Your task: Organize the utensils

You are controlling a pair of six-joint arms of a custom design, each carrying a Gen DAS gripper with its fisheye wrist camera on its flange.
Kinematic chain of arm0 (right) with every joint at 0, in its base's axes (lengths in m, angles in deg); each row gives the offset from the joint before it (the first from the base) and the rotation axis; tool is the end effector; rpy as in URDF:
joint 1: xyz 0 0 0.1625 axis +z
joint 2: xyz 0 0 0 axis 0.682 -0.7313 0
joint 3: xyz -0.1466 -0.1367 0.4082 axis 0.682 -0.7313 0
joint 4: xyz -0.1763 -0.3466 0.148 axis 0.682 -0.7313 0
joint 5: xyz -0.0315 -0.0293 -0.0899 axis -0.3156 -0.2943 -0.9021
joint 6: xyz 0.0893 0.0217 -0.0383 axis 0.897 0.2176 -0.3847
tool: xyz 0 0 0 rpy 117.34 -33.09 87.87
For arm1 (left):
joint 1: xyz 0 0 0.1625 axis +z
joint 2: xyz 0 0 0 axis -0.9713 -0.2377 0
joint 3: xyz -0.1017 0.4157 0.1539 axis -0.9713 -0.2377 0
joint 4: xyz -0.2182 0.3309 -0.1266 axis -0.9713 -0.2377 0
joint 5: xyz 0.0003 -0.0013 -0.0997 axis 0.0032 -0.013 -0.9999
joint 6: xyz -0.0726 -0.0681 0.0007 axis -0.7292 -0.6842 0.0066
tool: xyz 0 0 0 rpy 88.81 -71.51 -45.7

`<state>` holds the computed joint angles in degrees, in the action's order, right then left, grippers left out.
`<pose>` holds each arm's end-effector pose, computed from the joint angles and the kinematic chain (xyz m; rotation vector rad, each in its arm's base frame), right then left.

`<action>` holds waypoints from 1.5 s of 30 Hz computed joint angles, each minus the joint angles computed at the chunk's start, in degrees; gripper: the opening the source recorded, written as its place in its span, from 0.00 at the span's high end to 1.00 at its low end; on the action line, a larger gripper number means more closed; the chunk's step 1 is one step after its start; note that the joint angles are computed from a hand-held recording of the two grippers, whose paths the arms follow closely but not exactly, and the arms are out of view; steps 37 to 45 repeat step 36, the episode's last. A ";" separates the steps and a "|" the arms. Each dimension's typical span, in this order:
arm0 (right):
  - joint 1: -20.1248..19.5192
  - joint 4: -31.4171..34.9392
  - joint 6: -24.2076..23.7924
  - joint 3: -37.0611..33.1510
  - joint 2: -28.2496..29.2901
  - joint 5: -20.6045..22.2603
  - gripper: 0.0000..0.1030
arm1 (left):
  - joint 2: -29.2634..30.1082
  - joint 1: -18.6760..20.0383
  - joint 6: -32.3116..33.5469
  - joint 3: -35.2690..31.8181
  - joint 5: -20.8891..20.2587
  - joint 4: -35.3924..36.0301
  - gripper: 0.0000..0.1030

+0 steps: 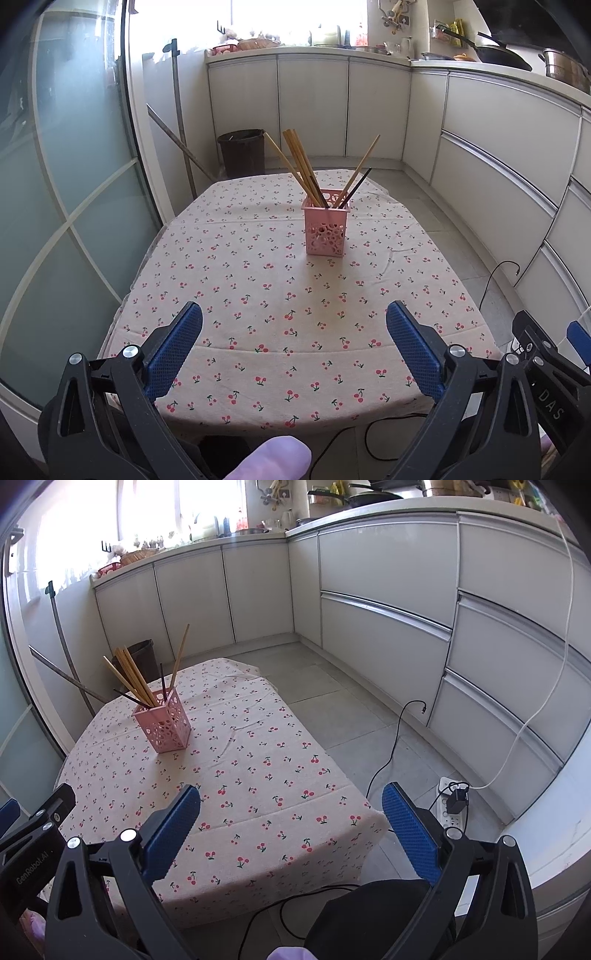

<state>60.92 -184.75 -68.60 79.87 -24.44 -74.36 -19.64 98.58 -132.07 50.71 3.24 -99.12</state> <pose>0.1654 -0.4185 0.4619 0.0509 -2.0620 1.2136 -0.5451 -0.4646 0.0712 0.3858 2.1126 -1.0122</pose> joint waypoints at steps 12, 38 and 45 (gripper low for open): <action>-0.33 1.59 1.17 0.10 -0.23 0.23 0.07 | 0.10 0.13 -0.28 -0.07 0.07 0.20 0.07; -0.57 1.21 0.71 -0.28 0.13 -0.46 0.07 | 0.63 -0.26 3.66 0.43 -0.62 -3.54 0.07; -0.57 1.21 0.71 -0.28 0.13 -0.46 0.07 | 0.63 -0.26 3.66 0.43 -0.62 -3.54 0.07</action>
